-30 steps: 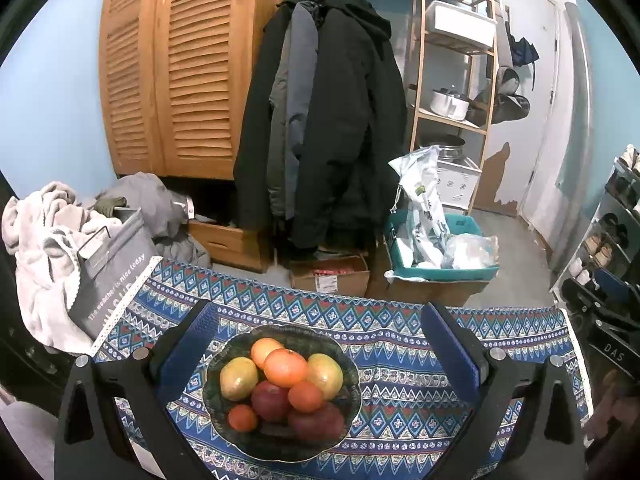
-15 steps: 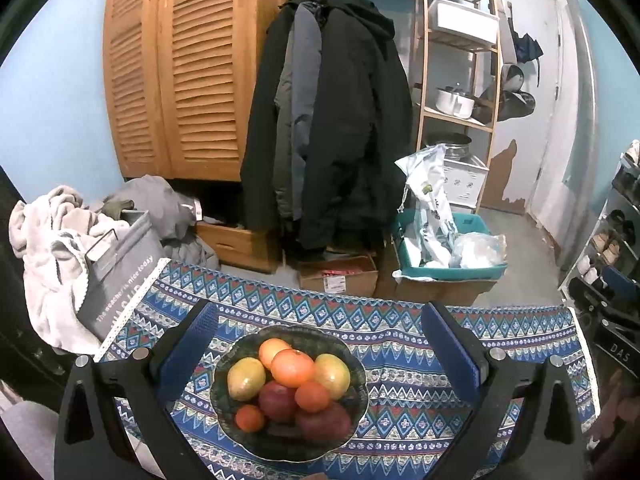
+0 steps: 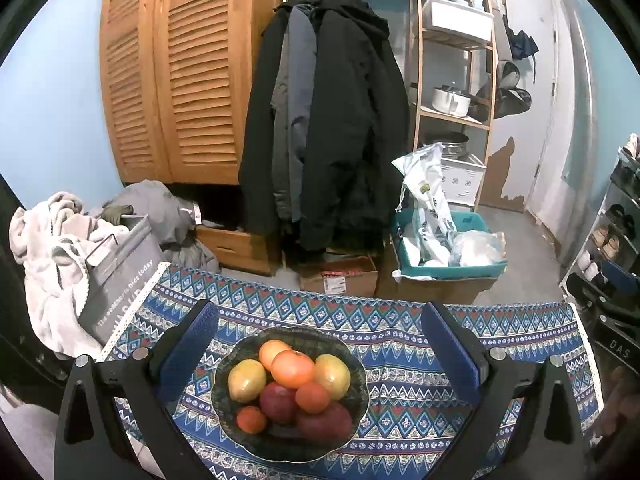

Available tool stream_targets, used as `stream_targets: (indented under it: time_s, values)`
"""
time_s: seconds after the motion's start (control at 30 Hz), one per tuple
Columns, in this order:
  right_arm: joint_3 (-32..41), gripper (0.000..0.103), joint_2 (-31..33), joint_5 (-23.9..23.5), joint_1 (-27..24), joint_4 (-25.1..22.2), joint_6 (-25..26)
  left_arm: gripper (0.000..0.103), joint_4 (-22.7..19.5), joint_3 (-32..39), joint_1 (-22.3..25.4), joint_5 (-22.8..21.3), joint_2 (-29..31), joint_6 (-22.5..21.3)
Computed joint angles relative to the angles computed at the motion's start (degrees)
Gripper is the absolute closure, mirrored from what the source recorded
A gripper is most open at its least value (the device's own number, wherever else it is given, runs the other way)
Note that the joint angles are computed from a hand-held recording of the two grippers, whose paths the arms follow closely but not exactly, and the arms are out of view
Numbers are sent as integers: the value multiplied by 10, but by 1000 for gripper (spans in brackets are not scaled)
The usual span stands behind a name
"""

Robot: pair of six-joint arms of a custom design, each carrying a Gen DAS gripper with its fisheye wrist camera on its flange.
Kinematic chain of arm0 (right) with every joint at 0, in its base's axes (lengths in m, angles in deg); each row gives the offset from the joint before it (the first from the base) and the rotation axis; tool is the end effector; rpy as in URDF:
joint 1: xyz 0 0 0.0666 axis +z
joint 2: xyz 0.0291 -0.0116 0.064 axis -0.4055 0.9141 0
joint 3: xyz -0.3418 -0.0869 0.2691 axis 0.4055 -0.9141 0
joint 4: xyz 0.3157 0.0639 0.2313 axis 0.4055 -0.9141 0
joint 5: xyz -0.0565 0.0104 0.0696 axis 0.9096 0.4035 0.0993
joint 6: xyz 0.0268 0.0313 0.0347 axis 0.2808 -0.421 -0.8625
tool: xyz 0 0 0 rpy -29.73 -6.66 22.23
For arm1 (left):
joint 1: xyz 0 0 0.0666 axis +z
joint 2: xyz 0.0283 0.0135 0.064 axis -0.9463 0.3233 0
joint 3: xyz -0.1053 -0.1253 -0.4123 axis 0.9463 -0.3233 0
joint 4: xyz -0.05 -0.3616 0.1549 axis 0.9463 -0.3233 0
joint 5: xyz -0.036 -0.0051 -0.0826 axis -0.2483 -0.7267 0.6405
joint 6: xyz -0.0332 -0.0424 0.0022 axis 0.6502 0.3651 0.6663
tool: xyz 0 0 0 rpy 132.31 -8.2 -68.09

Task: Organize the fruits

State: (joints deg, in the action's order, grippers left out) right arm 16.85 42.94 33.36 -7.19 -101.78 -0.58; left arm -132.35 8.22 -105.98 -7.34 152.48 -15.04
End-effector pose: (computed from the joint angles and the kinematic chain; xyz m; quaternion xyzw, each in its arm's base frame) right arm 0.4101 0.1206 0.5754 -0.1232 0.8664 0.0385 0.4824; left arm 0.3555 -0.2218 0.5760 -0.1050 0.8819 0.0488 0.4571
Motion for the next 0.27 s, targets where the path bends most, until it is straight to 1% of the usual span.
stream_targets:
  time_s: [0.27]
  values:
    - [0, 20, 0, 0, -1, 1, 1, 1, 0, 2, -2, 1, 0, 3]
